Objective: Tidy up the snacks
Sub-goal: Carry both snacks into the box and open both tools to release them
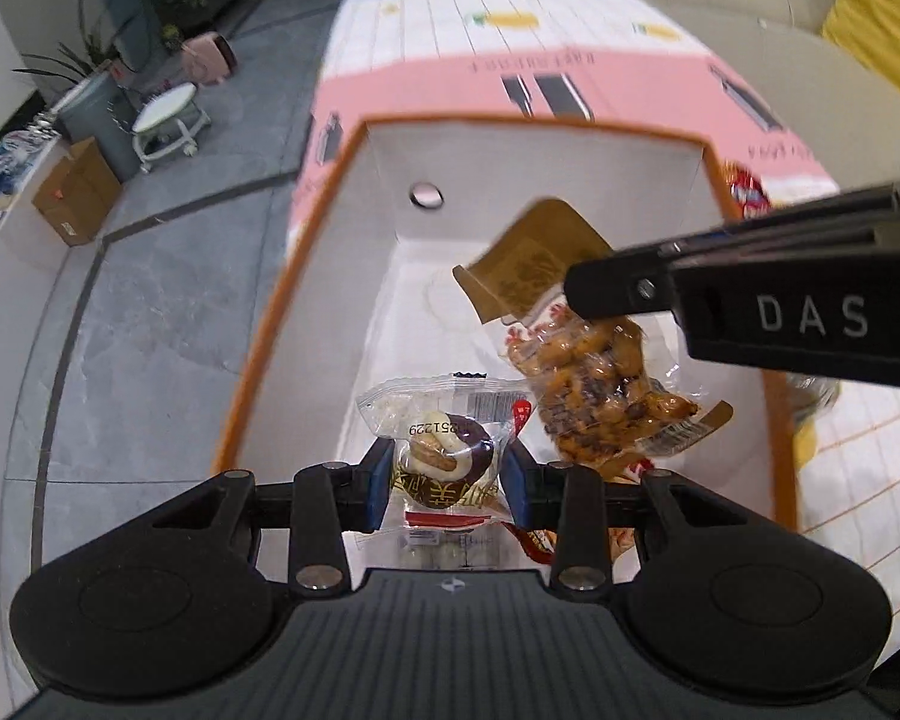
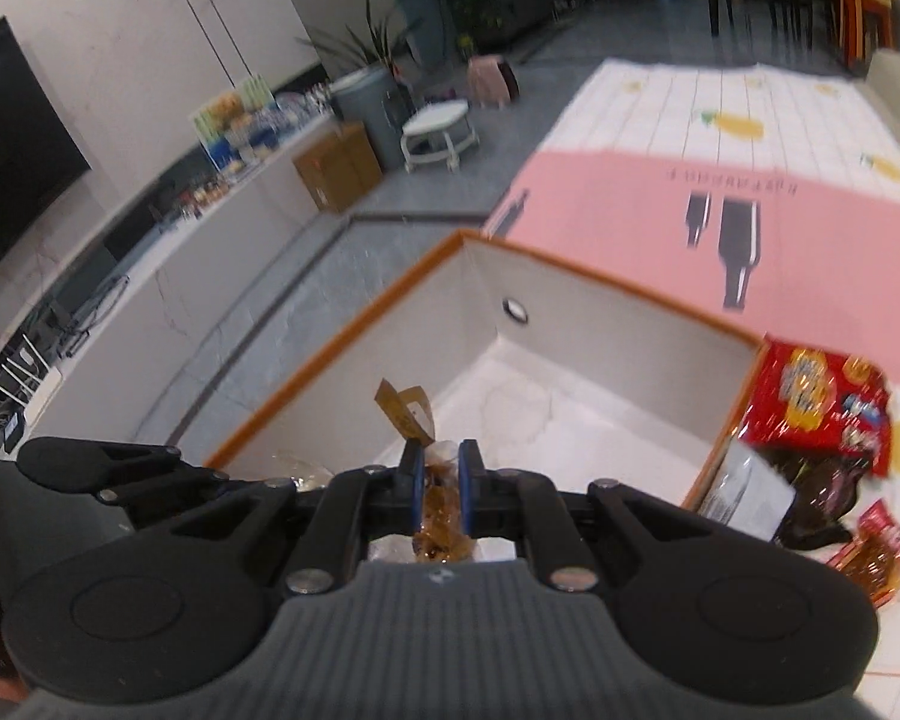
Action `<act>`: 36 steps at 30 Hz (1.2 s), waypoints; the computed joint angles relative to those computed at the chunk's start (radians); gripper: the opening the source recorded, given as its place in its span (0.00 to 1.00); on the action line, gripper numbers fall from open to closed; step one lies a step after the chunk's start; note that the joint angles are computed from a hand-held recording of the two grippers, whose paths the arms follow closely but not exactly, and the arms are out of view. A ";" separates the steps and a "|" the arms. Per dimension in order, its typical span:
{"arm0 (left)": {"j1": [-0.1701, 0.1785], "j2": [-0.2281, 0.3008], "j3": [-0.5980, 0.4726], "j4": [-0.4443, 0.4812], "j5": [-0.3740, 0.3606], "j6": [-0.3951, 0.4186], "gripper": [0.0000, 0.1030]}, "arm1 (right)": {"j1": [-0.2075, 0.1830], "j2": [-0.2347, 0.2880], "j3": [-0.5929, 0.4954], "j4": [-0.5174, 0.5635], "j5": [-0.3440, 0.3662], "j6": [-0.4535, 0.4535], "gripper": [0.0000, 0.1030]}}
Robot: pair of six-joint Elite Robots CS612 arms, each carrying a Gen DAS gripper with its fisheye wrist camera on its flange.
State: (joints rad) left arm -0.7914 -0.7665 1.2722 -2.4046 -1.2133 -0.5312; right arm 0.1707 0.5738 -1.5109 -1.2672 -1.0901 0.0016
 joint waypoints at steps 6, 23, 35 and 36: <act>0.016 0.028 -0.033 0.056 -0.036 -0.011 0.41 | 0.008 -0.013 0.048 0.015 -0.026 -0.008 0.07; 0.019 0.054 -0.090 0.192 -0.041 -0.038 0.43 | 0.038 -0.046 0.138 0.014 -0.206 -0.136 0.14; 0.004 0.034 -0.075 0.163 0.017 -0.026 0.67 | 0.027 -0.045 0.107 0.024 -0.209 -0.167 0.29; 0.001 0.031 -0.073 0.162 0.023 -0.028 0.67 | 0.026 -0.044 0.100 0.025 -0.207 -0.170 0.30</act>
State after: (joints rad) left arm -0.7908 -0.7357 1.1994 -2.2428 -1.1899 -0.5593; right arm 0.1970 0.5293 -1.4108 -1.2418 -1.2972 -0.1682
